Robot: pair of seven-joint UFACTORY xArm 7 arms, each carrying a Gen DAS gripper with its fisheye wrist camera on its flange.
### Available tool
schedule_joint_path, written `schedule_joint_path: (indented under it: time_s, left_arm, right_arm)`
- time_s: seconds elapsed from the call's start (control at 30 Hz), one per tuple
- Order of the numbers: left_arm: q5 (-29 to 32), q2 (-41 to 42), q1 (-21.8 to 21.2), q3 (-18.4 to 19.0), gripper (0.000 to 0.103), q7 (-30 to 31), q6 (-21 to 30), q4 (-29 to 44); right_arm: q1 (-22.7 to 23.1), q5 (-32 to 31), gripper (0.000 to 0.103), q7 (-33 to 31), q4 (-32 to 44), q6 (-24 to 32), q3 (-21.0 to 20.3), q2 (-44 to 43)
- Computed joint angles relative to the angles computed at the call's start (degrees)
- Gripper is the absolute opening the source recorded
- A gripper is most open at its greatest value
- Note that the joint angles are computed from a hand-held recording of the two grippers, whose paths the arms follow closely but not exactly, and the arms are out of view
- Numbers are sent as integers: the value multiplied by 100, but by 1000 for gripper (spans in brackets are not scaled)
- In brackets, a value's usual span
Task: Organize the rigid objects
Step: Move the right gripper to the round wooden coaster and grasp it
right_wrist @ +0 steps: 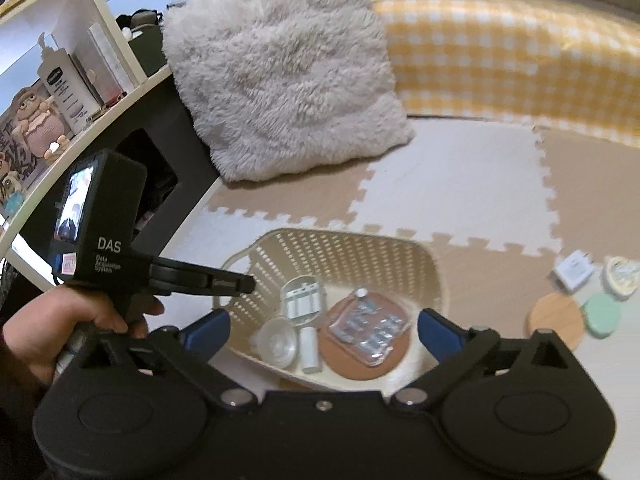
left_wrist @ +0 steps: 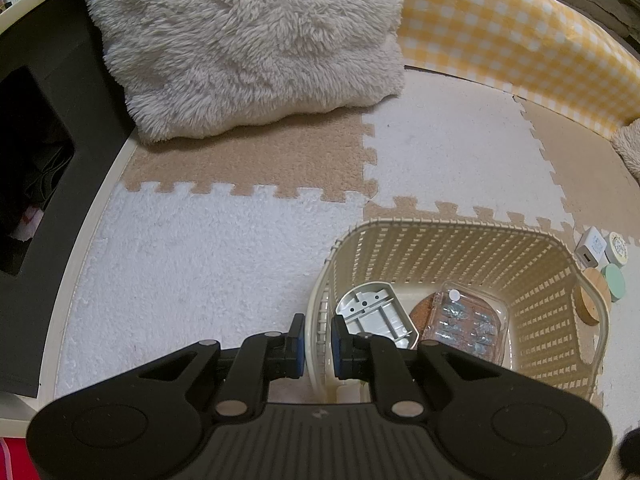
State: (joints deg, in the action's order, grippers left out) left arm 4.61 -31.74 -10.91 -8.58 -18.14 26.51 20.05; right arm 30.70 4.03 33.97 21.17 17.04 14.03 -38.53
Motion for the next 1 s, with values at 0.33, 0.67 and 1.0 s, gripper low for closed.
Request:
schedule_joint_path:
  time_s: [0.33,0.67,1.0]
  left_arm:
    - [23,20,8,-11,14,-6,-18,4]
    - [34,25,4,-7,14,-8,-27,3]
    - [38,34,5,-10,14,-8,-27,8]
  right_arm:
    - [-736,-439,103,3,-503,554,34,-1100]
    - [-1731,-1113,103,737,-1242,204,464,-1094]
    - [-2017,-1436,103,1128,-1309,25,455,-283]
